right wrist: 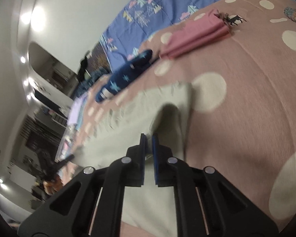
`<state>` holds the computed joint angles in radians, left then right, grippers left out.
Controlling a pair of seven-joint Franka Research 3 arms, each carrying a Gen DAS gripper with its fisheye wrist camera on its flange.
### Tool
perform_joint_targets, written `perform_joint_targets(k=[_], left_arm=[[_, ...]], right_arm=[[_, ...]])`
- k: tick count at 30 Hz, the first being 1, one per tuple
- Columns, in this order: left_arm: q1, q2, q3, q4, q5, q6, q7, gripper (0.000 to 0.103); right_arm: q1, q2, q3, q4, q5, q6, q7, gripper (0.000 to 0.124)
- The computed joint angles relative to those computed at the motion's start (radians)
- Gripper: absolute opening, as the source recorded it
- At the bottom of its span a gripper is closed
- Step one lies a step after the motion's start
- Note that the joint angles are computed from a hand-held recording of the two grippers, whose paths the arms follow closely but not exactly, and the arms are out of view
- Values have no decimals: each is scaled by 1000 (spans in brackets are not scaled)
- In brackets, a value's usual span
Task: Fold small clothes
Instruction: 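Lay the lifted hem over the collar and open both grippers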
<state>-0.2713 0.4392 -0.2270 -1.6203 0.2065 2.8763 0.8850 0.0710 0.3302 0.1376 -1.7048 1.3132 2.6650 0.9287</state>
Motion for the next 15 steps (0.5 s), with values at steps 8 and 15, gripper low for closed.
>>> perform_joint_targets(k=[8, 15], left_arm=[[-49, 274, 98, 453, 13, -198, -164, 6], [8, 220, 50, 300, -11, -4, -153, 36]], right_arm=[[105, 295, -153, 390, -483, 28, 589, 13], [66, 269, -88, 335, -643, 43, 509, 31]])
